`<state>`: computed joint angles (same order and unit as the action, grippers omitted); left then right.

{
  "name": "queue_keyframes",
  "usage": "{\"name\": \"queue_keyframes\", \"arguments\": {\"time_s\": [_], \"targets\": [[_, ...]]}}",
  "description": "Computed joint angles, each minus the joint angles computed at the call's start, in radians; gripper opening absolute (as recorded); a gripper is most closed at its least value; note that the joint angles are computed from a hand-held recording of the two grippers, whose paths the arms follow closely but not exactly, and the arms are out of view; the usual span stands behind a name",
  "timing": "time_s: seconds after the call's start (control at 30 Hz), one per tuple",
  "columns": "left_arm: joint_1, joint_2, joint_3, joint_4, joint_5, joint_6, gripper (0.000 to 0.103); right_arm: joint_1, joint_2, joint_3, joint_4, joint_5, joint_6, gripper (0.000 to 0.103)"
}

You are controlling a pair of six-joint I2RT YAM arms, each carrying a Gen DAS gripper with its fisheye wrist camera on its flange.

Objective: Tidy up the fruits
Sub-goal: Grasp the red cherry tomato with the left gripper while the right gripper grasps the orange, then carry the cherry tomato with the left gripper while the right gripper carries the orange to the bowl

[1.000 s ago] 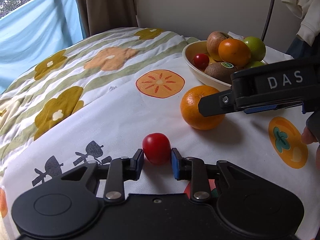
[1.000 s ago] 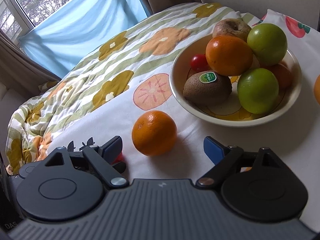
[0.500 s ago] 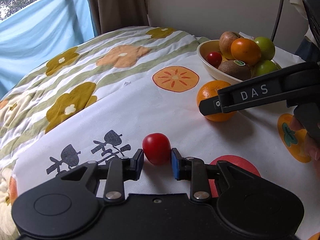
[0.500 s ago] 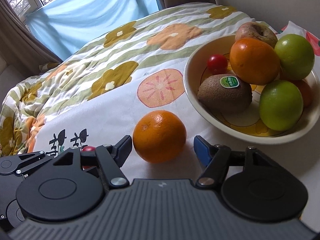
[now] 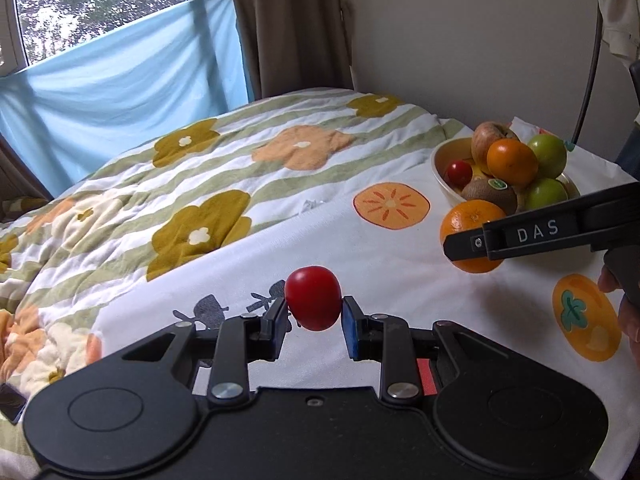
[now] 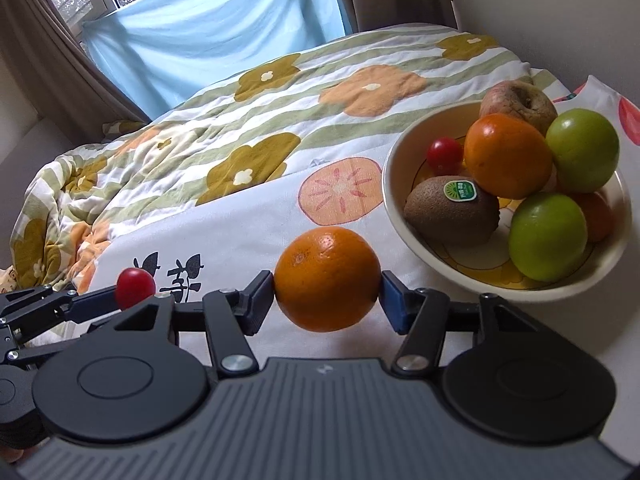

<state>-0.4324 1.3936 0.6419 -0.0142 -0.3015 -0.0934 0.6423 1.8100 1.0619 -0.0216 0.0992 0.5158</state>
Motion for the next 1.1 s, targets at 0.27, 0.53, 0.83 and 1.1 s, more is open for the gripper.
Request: {"name": "queue_keyframes", "arguments": {"time_s": [0.27,0.53,0.83,1.1], "targets": [[-0.192,-0.136,0.05,-0.235,-0.237,-0.223,0.032,-0.055,-0.208,-0.121,-0.068,-0.054,-0.057,0.072],[-0.415,-0.108,0.188,-0.518,-0.459,-0.534,0.032,-0.191,-0.429,-0.225,-0.167,-0.176,-0.178,0.072],[-0.537,0.071,0.414,-0.663,-0.553,-0.71,0.032,-0.44,-0.5,-0.208,-0.273,-0.355,-0.369,0.072],[-0.5,0.285,0.625,-0.557,-0.521,-0.61,0.032,-0.624,-0.362,-0.071,-0.302,-0.481,-0.52,0.072]]}}
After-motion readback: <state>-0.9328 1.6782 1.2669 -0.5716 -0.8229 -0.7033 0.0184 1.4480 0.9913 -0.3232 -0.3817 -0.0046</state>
